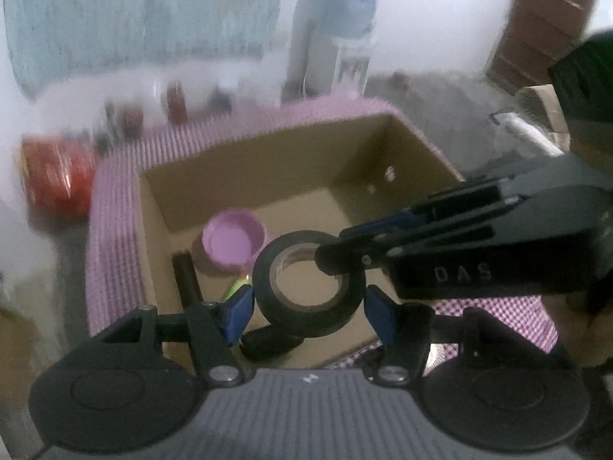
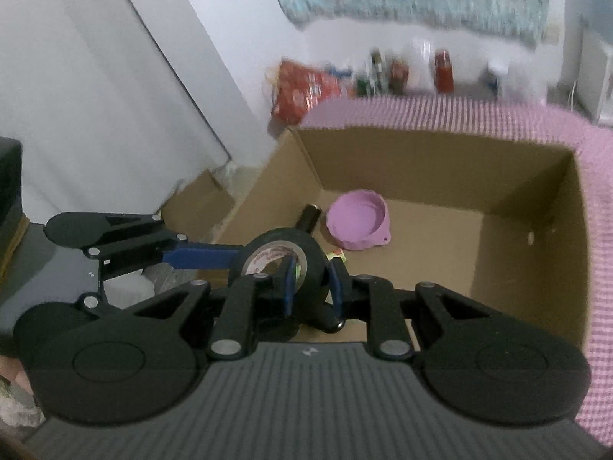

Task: Organize rigid objects
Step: 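Lift the black tape roll with the right gripper and carry it over the box, then lower the tape roll into the box and open the right gripper, then withdraw the right gripper and bring it back over the box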

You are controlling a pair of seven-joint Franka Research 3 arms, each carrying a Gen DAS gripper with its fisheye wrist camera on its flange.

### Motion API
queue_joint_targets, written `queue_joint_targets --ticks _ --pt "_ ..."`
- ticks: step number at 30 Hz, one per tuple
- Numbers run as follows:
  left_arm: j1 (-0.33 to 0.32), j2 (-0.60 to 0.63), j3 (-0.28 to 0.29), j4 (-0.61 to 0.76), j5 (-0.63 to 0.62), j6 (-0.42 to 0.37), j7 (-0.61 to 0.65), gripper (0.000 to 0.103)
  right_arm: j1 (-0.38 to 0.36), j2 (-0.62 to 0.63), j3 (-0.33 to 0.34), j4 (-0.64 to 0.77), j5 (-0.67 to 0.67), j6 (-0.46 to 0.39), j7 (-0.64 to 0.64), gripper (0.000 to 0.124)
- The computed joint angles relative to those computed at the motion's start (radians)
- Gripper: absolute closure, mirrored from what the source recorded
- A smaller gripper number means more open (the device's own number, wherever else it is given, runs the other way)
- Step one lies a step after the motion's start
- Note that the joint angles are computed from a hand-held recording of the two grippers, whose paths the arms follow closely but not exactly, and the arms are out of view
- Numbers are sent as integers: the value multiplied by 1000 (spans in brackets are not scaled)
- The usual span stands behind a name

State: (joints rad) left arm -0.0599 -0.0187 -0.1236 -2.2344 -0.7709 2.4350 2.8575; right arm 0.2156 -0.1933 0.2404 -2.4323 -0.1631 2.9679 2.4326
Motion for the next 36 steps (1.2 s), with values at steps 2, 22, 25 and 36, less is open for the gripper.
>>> queue_joint_targets --ticks 2,22,25,36 --pt "0 72 -8 70 88 -21 -98 39 71 55 -81 32 147 -7 -138 106" --pt "38 300 -112 251 471 -85 -447 39 101 289 -146 187 650 -177 -554 104" --pt "44 294 -118 255 467 -102 -450 39 97 291 -146 189 666 -176 -561 104" --pt "86 141 -94 168 258 -91 -280 34 110 52 -118 -40 601 40 -419 97"
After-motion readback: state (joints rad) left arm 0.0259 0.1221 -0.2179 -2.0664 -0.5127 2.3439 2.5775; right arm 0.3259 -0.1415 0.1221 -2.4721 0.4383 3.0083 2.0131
